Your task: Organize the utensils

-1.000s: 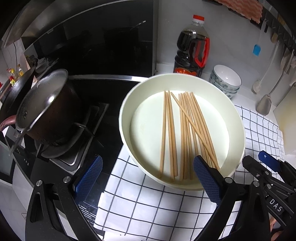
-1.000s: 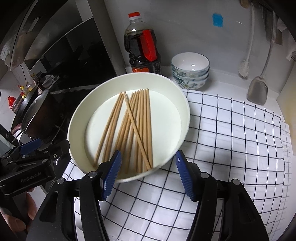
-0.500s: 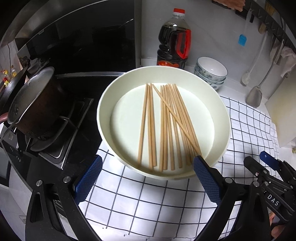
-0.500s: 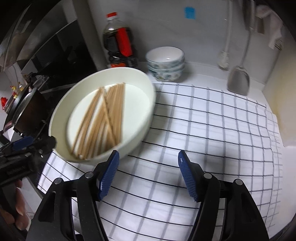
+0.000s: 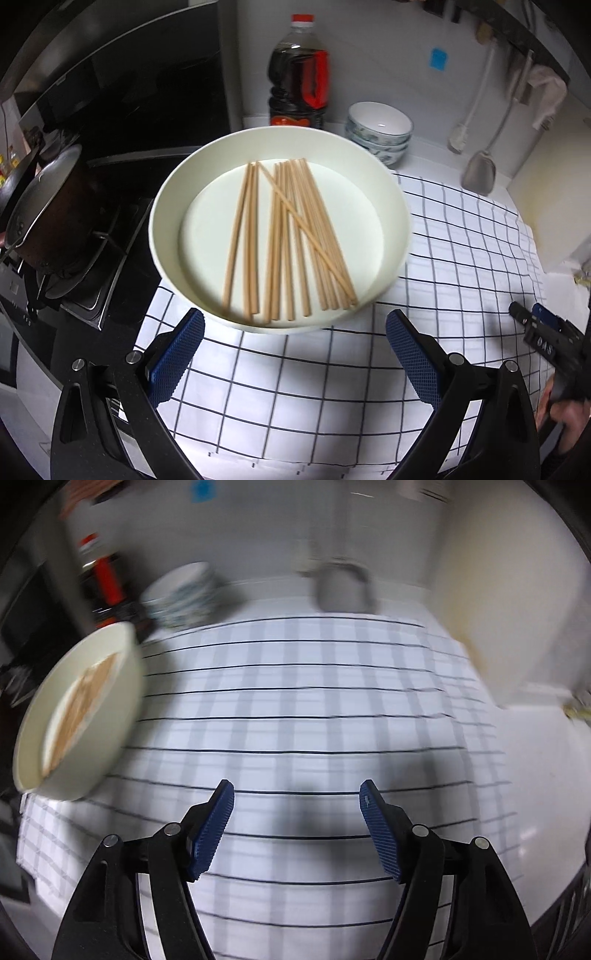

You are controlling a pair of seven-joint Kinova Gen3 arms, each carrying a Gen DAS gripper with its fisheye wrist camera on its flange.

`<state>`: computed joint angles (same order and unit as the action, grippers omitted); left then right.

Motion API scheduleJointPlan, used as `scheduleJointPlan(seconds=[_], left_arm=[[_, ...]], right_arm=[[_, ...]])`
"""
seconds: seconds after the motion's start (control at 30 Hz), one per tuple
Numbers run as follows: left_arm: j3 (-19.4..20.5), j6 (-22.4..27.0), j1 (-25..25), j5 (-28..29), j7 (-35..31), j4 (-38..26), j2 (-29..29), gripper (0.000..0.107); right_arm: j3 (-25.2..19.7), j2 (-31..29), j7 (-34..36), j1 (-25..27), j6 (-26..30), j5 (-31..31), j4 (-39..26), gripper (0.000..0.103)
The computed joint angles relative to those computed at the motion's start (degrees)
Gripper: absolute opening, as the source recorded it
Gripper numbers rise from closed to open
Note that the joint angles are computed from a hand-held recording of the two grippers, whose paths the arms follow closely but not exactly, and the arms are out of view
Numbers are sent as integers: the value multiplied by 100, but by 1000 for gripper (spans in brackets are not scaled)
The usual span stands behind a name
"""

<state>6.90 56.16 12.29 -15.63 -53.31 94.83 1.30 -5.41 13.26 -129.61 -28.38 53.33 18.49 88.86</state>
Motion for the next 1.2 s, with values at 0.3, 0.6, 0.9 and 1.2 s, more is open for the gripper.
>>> scheduleJointPlan(seconds=[0.3, 0.6, 0.9, 1.2], left_arm=[[159, 83, 232, -197, 265, -60, -7, 97], [255, 362, 540, -414, 545, -303, 157, 97], [288, 562, 865, -590, 645, -677, 326, 97], [266, 644, 1082, -688, 623, -945, 456, 97]], right_arm=[[334, -375, -693, 516, -453, 787, 1072, 68], [462, -611, -1155, 1159, -841, 1188, 1820, 68], [555, -660, -1392, 1598, -1279, 1281, 2162, 69], [665, -606, -1615, 1797, -1536, 1286, 2245, 75]])
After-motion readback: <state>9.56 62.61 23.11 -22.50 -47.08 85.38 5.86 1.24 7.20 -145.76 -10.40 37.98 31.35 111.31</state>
